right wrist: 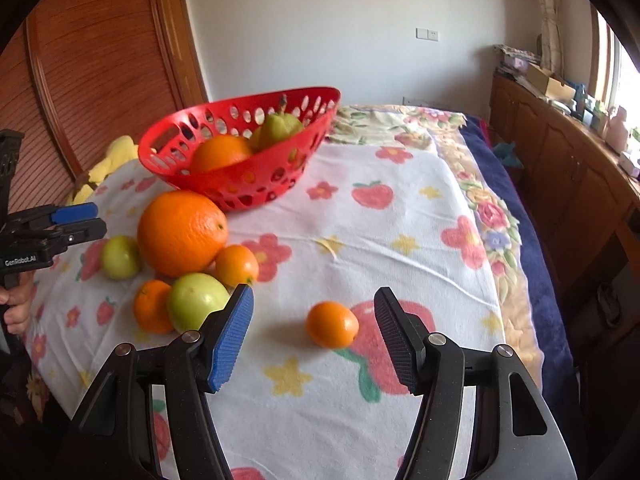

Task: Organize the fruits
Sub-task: 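Withdraw both open grippers from the basket, then close the left gripper on a green pomelo while the right gripper grasps a mandarin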

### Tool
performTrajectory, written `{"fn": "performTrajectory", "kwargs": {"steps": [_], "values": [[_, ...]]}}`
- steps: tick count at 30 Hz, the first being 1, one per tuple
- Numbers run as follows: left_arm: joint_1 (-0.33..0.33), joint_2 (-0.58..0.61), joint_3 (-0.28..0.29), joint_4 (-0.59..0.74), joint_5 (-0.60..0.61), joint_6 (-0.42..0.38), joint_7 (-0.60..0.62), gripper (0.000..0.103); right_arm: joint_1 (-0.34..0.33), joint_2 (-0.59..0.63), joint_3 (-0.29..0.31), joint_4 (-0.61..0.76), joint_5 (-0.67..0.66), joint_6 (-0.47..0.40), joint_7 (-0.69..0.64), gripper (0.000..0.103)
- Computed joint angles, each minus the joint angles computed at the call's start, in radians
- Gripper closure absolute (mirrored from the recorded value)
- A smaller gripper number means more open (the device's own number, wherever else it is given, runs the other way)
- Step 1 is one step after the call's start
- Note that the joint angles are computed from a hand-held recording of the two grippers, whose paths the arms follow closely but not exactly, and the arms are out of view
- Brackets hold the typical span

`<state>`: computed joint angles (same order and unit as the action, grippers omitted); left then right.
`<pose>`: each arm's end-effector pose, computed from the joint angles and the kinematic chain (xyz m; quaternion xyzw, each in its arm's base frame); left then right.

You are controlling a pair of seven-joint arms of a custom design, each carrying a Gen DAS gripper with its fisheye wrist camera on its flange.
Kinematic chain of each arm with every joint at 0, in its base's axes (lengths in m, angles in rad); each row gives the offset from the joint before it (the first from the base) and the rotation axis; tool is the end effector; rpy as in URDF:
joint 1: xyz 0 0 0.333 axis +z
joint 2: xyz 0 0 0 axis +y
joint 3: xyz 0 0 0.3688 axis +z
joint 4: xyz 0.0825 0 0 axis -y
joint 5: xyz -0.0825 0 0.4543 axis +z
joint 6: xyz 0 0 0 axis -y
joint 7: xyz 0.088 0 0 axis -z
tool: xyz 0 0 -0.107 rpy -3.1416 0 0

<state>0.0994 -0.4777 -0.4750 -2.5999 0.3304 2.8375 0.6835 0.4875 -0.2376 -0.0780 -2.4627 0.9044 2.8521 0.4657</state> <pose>0.4354 -0.1995 0.4765 -0.7209 0.5890 -0.2687 0.2472 0.4995 0.1697 0.4474 -0.8433 0.3854 -0.1393 0.3476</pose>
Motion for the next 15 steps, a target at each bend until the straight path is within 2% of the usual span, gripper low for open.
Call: {"fn": "performTrajectory", "kwargs": {"steps": [7, 15], "values": [[-0.012, 0.018, 0.005, -0.010, -0.012, 0.003, -0.012, 0.040, -0.018, 0.027, 0.008, 0.005, 0.000, -0.007, 0.012, 0.040], [-0.023, 0.047, 0.014, -0.009, -0.009, 0.001, -0.013, 0.041, -0.043, 0.067, 0.040, 0.016, -0.055, -0.011, 0.060, 0.052]]}}
